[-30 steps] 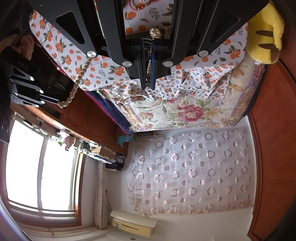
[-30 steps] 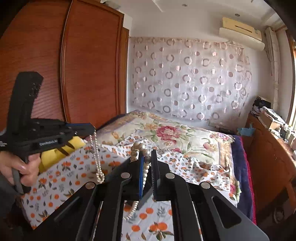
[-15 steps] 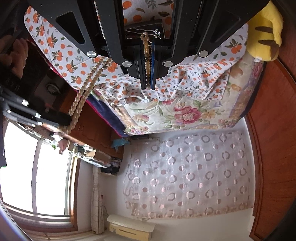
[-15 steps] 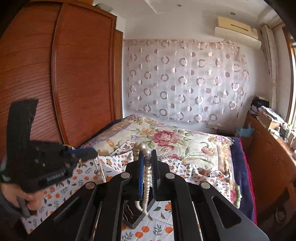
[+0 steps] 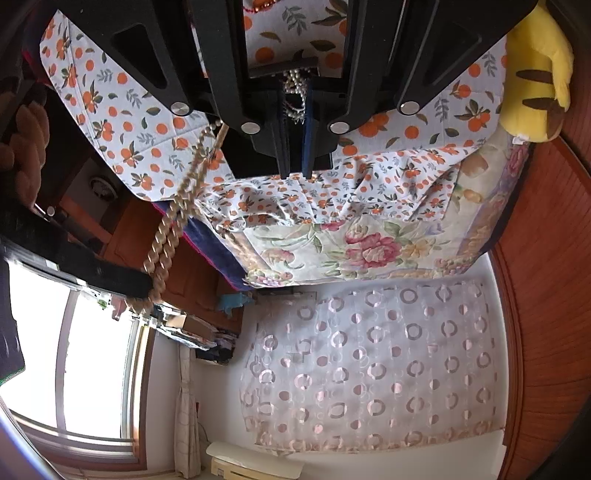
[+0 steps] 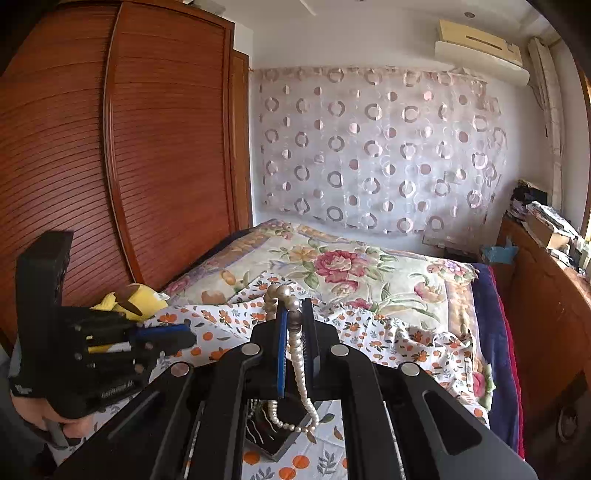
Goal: Organize jewelry
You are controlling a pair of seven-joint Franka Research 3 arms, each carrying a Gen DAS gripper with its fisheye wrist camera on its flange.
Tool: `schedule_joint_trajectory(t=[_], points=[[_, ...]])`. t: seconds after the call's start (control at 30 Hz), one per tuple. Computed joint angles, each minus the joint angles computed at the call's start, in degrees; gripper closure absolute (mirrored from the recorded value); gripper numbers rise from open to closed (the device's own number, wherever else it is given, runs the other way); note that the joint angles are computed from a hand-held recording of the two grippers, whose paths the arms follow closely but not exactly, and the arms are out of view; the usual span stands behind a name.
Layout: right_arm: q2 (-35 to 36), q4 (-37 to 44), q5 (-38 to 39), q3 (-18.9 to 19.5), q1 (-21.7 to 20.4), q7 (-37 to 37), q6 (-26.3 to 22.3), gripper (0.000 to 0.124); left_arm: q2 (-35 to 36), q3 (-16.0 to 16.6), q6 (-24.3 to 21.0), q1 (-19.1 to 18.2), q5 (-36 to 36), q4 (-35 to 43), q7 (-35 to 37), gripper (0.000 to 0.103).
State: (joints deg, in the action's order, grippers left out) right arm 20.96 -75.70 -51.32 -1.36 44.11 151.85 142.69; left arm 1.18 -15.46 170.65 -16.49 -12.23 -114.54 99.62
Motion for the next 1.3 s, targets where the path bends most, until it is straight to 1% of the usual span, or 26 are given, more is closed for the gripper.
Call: schedule_joint_trajectory(t=[0.03, 0.1, 0.17, 0.3, 0.47, 0.53, 0.6, 0.67, 0.7, 0.73, 0.8, 0.87, 0.9, 0.97, 1.03, 1.2, 1.27, 1.3], points=[[0.28, 0.45, 0.11, 0.06, 0.01, -0.22, 0.00, 0.115, -0.52, -0.08, 0.51, 0.05, -1.16, -0.91, 0.94, 0.086], [0.71, 0.95, 0.37, 0.06, 0.17, -0.65, -0.08, 0.115, -1.41, -0.01, 1.26, -0.16, -4.05, -2.46, 3.48, 0.082], [1.48, 1.70, 1.23, 0.09, 0.32, -1.31, -0.80, 0.115, -2.73, 0.53, 2.06, -0.62, -5.60, -4.92, 5.27, 0.082], [2.56, 2.35, 2.62, -0.07, 0.75, -2.76, -1.58, 0.115, -5.01, 2.60, 3.48, -2.87, -10.84, -9.62, 10.36, 0.082], [5.13, 5.45, 5.78, -0.13, 1.25, -6.17, -2.33, 0.115, -6.35, 5.38, 3.81, -5.79, -15.71, -13.28, 14.63, 0.082], [5.80, 6.29, 8.24, 0.07, 1.33, -7.86, -3.22, 0.114, -7.03, 5.71, 4.68, -6.13, -16.27, -14.99, 14.17, 0.081], [6.10, 6.77, 9.26, -0.46, 2.05, -8.29, -4.97, 0.109, -7.81, 6.60, 5.38, -7.32, -17.50, -16.46, 14.76, 0.081], [5.52, 5.17, 9.88, -0.56, 2.33, -8.41, -4.92, 0.105, -8.92, 8.09, 6.18, -9.46, -20.21, -18.44, 17.05, 0.081], [5.11, 4.15, 9.68, -0.74, 2.54, -7.93, -4.68, 0.098, -9.24, 8.18, 6.64, -9.67, -19.61, -19.13, 16.47, 0.081], [4.55, 2.86, 9.30, -0.89, 2.76, -7.24, -4.40, 0.093, -9.88, 8.38, 7.45, -10.05, -19.14, -20.42, 16.01, 0.077], [3.25, -0.03, 8.86, -0.66, 2.78, -6.35, -3.74, 0.093, -10.76, 10.24, 8.13, -12.33, -19.53, -22.01, 16.21, 0.070], [1.46, -3.77, 7.77, -0.33, 2.84, -4.74, -2.80, 0.093, -11.60, 12.28, 8.12, -14.69, -20.15, -23.12, 16.71, 0.070], [0.72, -5.30, 7.24, -0.07, 2.74, -3.79, -2.30, 0.093, -12.07, 12.85, 8.16, -15.40, -20.00, -23.82, 16.62, 0.068], [-1.13, -9.43, 6.40, 0.82, 2.41, -1.83, -0.93, 0.093, -12.80, 13.68, 8.65, -16.48, -19.23, -25.02, 15.86, 0.062], [-2.56, -12.75, 5.61, 1.75, 2.02, -0.22, 0.03, 0.093, -13.65, 15.43, 8.96, -18.62, -19.06, -26.30, 15.96, 0.055], [-4.15, -19.26, 5.11, 4.29, 1.14, 2.46, 1.74, 0.093, -15.05, 16.78, 8.97, -20.20, -14.74, -29.12, 12.74, 0.049], [-4.02, -20.83, 5.67, 5.03, 0.95, 2.80, 2.53, 0.093, -15.39, 17.10, 8.50, -20.59, -13.23, -29.91, 11.40, 0.043], [-3.83, -21.51, 6.34, 5.40, 0.82, 2.64, 3.07, 0.093, -15.50, 17.60, 8.56, -21.15, -12.84, -30.19, 11.16, 0.038]])
